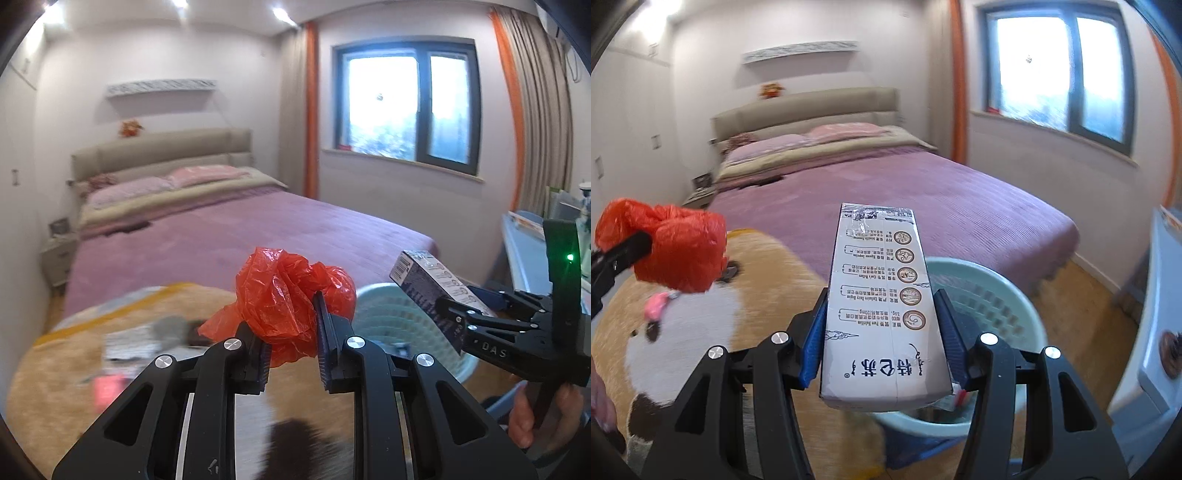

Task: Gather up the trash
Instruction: 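Carry the red bag and milk carton to the blue basket and release both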

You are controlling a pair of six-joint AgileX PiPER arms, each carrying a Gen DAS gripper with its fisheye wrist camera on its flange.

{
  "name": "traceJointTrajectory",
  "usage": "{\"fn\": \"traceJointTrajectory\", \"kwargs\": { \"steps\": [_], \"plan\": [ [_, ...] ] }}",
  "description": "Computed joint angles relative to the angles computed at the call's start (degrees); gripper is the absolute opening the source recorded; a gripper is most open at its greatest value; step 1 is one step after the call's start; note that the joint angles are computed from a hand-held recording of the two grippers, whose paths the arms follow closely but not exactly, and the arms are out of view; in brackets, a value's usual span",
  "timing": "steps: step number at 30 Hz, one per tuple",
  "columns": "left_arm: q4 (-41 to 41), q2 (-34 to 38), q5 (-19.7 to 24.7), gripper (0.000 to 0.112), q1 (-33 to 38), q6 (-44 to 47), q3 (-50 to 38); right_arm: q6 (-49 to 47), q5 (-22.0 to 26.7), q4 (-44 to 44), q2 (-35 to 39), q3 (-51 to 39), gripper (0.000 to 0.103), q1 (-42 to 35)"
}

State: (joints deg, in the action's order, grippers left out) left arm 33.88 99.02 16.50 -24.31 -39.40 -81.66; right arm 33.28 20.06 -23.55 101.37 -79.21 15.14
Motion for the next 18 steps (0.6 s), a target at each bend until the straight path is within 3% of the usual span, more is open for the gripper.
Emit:
{"fn": "traceJointTrajectory", "kwargs": {
  "steps": [2, 6, 13, 14, 16, 18],
  "plan": [
    [-8.72, 4.43, 1.3, 0.019, -0.68, 8.25, -5.18, -2.75, 0.95, 3.56, 0.97, -0.82, 0.051, -2.52],
    [-17.67, 13.57, 6.23, 0.019, -2.76, 16.64, -16.29, -6.9, 4.13, 9.21, 3.87, -3.68, 0.052, -6.68],
    [-28.32, 28.0, 16.51, 0.021, -3.61, 24.16, -36.16, -14.6, 7.42, 18.84, 9.96, -9.33, 0.053, -10.54],
    [-29.47, 28.63, 16.1, 0.026, -3.5, 25.12, -36.53, -16.89, 8.22, 21.28, 11.19, -10.69, 0.054, -10.99],
    [-27.01, 29.13, 16.48, 0.048, -3.75, 22.95, -37.11, -18.22, 10.06, 22.59, 12.74, -12.8, 0.058, -11.45],
    [-24.91, 26.51, 13.14, 0.061, -3.7, 20.56, -32.04, -18.88, 9.68, 22.47, 12.69, -12.37, 0.058, -11.29]
  ]
}}
